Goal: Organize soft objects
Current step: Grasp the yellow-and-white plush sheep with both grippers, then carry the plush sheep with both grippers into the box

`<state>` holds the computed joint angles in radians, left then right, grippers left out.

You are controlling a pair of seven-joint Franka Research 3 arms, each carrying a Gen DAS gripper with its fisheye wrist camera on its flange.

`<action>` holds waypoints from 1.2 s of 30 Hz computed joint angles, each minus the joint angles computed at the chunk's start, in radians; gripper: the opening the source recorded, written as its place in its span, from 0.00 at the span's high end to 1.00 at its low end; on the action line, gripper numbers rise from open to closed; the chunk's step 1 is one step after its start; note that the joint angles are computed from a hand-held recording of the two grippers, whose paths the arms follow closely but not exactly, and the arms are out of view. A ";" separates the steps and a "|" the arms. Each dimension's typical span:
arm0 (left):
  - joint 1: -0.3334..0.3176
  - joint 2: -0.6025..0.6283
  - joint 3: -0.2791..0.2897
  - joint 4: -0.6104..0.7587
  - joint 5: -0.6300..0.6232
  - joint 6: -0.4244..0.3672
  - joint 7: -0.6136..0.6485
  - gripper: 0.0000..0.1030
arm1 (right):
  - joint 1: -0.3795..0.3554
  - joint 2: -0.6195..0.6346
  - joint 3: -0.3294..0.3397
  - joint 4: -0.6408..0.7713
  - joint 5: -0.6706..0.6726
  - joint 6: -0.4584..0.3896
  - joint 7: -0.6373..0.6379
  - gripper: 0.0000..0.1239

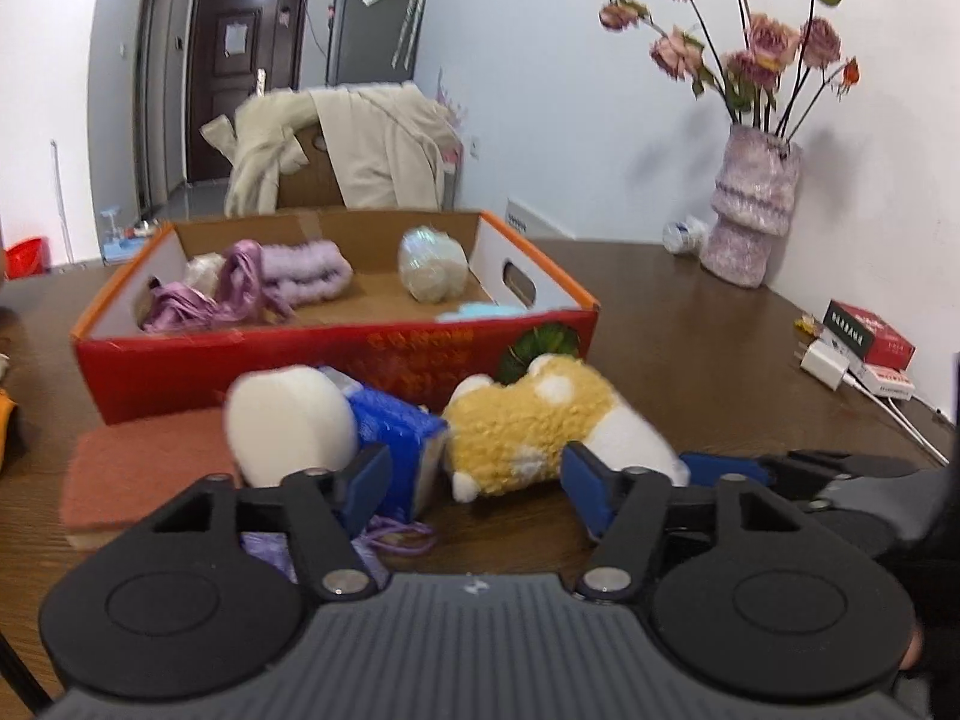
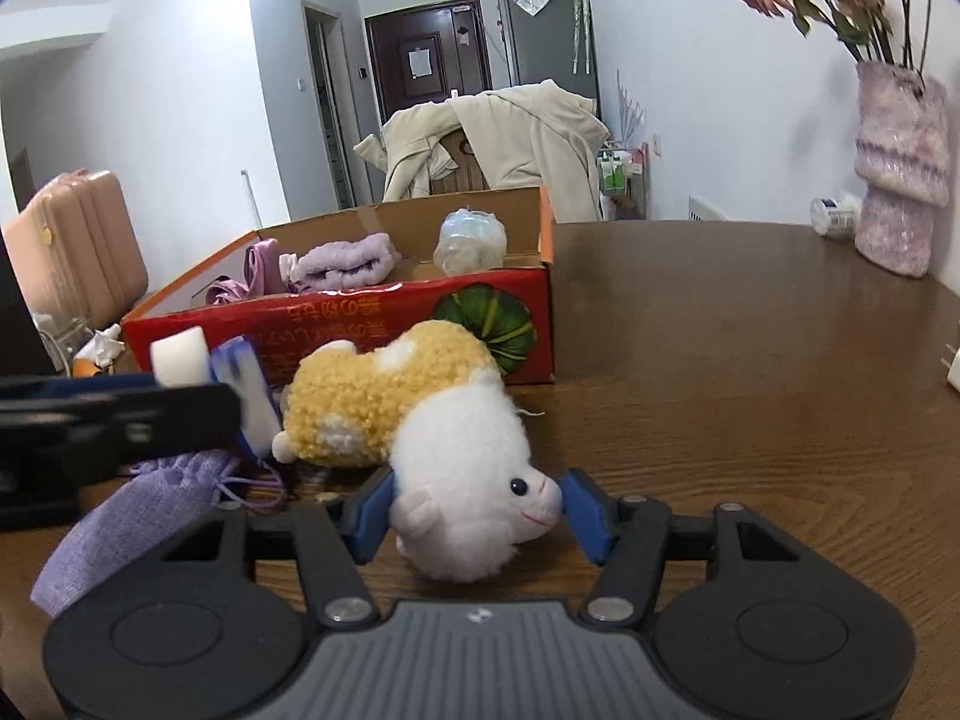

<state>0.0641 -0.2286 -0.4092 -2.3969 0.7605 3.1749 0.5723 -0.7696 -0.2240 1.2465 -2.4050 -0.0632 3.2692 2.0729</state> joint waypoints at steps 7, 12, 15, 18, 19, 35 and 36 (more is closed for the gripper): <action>-0.247 0.110 0.184 0.036 -0.245 -0.020 0.260 0.62 | 0.430 0.032 -0.436 -0.075 0.054 0.016 -0.096 0.53; -0.278 0.146 0.193 0.046 -0.367 0.000 0.370 0.66 | 0.730 0.048 -0.726 -0.106 0.121 0.033 -0.177 0.54; -0.236 0.144 0.159 0.049 -0.303 0.004 0.314 0.67 | 0.796 0.059 -0.786 -0.112 0.154 0.054 -0.207 0.55; -0.217 0.137 0.143 0.051 -0.265 -0.001 0.279 0.67 | 0.786 0.058 -0.766 -0.112 0.191 0.059 -0.242 0.56; -0.213 0.132 0.140 0.050 -0.255 -0.002 0.268 0.67 | 0.772 0.054 -0.748 -0.113 0.204 0.060 -0.256 0.56; -0.079 0.003 0.065 0.032 -0.230 0.032 0.250 0.67 | 0.660 -0.029 -0.573 -0.058 0.373 0.062 -0.416 0.57; -0.064 0.007 0.061 0.047 -0.225 0.026 0.248 0.67 | 0.623 -0.017 -0.539 -0.031 0.366 0.055 -0.416 0.57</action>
<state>0.0000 -0.2218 -0.3480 -2.3500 0.5359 3.2013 0.8207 -0.1466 -0.2410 0.7078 -2.4362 0.3023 3.3241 1.6567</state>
